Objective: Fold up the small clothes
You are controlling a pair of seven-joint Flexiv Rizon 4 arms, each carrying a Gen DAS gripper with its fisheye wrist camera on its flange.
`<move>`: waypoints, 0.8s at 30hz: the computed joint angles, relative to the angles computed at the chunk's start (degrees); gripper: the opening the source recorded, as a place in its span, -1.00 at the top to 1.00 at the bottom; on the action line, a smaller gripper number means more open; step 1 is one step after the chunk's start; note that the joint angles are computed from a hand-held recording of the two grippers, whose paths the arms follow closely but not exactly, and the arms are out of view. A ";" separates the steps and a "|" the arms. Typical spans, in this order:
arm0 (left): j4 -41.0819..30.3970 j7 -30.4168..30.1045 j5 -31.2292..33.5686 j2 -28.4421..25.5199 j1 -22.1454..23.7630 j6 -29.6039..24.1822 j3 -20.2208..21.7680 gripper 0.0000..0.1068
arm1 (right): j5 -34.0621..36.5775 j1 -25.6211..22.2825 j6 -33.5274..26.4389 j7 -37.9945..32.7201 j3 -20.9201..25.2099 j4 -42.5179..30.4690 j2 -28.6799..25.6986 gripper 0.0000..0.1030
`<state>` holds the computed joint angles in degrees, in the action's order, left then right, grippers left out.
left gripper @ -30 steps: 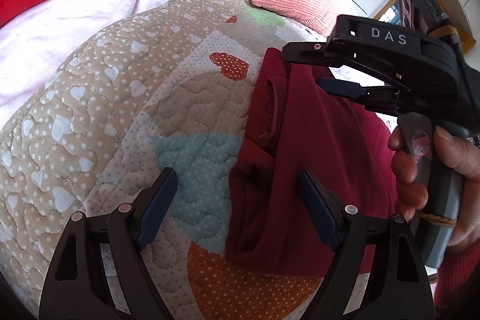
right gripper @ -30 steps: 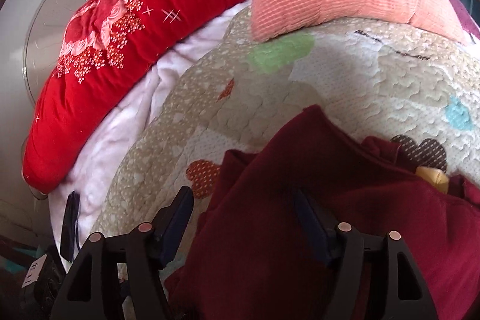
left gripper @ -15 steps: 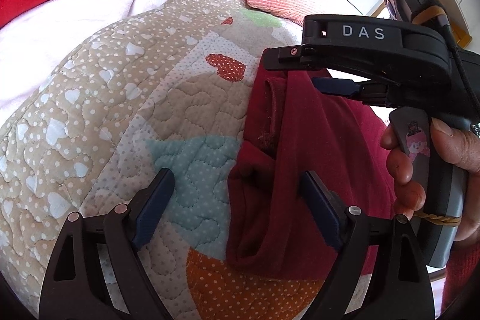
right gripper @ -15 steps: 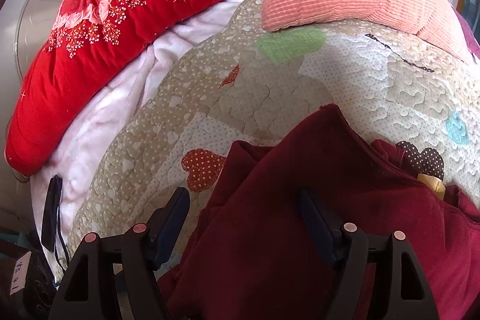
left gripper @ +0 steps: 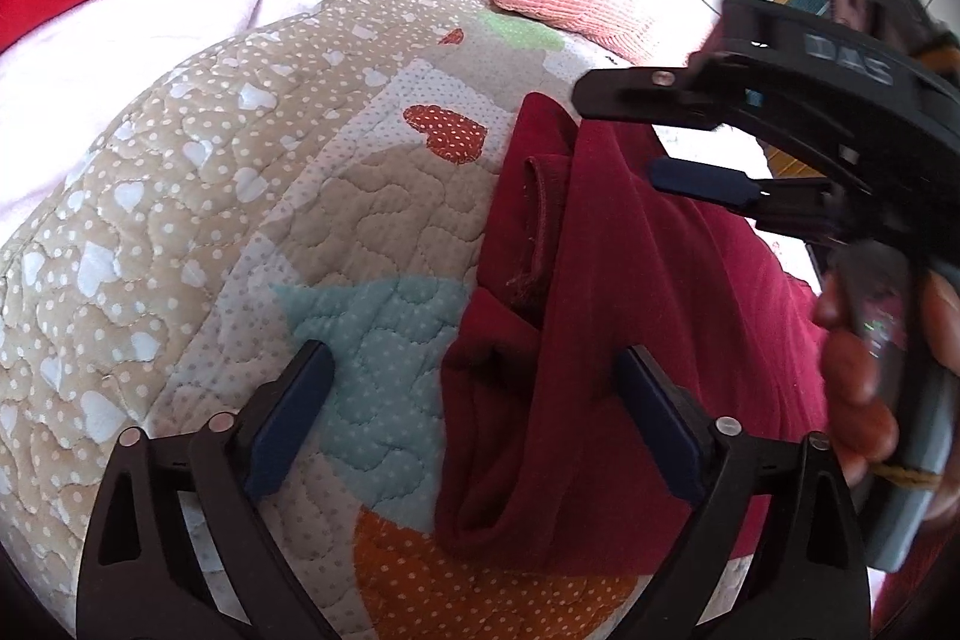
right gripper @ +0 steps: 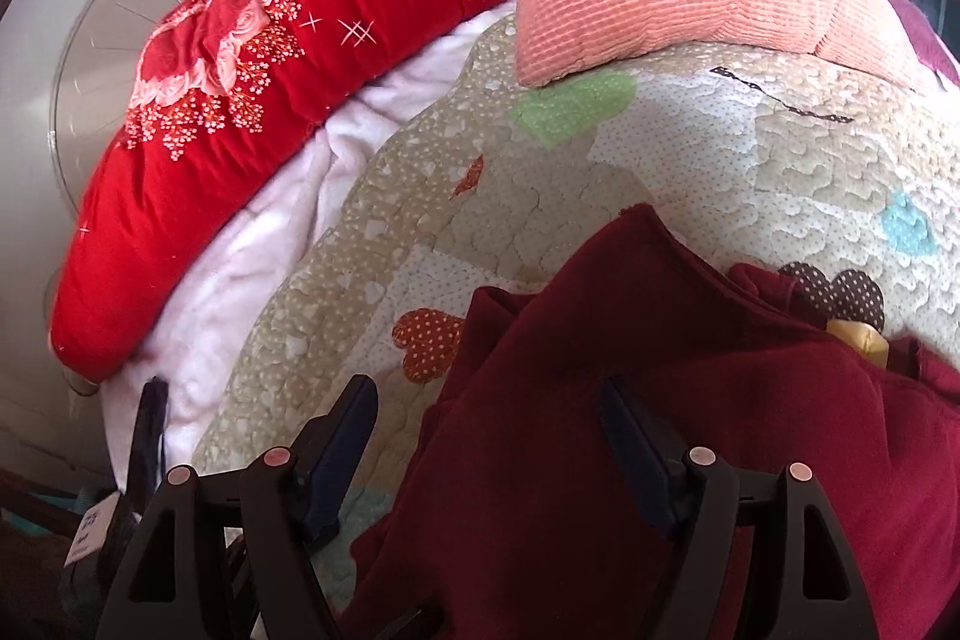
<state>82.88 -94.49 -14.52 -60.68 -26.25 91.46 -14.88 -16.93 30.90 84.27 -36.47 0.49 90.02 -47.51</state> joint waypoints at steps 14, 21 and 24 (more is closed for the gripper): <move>-1.32 2.70 1.62 -2.46 2.35 3.25 -4.22 -0.81 | -4.13 1.99 -17.86 -2.03 -1.61 -12.54 -6.32 -0.49; 4.16 7.45 3.65 -3.04 12.11 4.29 -19.07 0.63 | -7.64 5.03 7.22 4.56 -10.04 3.39 -0.66 0.71; 7.26 8.31 5.82 -1.26 13.10 7.01 -21.87 0.66 | -1.78 9.05 20.59 3.73 -15.64 12.47 3.65 0.73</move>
